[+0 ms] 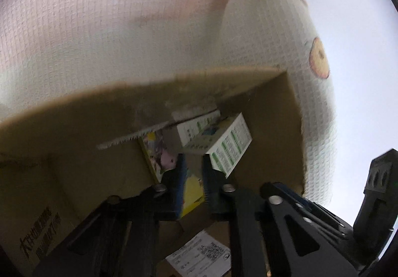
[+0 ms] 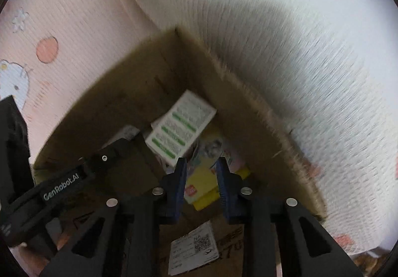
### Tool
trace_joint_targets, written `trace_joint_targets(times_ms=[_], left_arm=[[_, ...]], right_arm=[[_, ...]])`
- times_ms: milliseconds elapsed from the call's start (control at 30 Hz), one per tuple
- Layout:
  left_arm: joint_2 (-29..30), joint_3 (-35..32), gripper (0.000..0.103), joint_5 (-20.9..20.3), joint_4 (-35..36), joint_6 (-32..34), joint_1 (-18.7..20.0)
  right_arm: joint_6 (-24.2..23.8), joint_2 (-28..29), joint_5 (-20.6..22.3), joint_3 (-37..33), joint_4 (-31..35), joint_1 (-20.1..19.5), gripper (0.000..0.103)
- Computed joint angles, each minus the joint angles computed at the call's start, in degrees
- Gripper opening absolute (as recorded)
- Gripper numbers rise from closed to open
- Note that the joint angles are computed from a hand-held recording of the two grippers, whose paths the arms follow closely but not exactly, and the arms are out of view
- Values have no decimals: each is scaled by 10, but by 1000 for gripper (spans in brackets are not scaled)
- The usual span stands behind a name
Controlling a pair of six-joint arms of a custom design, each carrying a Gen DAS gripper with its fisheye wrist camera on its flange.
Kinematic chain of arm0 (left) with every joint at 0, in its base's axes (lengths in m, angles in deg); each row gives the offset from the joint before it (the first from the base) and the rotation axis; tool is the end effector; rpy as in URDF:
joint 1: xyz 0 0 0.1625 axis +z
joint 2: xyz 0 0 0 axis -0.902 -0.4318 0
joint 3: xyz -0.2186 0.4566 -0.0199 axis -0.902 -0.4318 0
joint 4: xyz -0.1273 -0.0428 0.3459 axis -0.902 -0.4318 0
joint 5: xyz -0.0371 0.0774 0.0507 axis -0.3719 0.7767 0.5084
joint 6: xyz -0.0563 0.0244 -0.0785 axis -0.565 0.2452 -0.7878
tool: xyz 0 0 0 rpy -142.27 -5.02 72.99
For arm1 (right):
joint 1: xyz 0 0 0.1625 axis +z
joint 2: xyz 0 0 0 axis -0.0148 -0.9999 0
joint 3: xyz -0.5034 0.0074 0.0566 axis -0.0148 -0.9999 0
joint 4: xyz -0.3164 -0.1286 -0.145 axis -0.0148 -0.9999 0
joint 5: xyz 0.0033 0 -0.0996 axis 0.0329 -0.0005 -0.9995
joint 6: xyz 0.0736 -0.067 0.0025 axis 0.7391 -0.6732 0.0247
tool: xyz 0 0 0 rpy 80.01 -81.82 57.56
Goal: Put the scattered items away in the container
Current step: 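Lower the medicine box into the cardboard box and open both grippers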
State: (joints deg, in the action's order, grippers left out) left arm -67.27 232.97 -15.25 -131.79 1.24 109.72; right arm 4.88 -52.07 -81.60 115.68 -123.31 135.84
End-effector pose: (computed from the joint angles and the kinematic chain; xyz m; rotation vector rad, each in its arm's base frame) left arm -0.1600 -0.3724 0.1783 0.0954 2.9897 -0.0886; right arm 0.2740 -0.1764 0.1308 -0.5729 -2.2517 0.4880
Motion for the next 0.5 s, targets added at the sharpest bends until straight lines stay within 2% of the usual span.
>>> trace_joint_targets(times_ms=[100,267,500], left_arm=[[5,2,11,-16,7,9,3],[28,-3,11,-50,13,25,14],[56,-17,9,-15,17,25,12]], right_arm=[[8,18,6,4,4,-19,22],[-10,45,-3,46,-99,-56,22],[-60,81,-27,85,-235,-92,22]])
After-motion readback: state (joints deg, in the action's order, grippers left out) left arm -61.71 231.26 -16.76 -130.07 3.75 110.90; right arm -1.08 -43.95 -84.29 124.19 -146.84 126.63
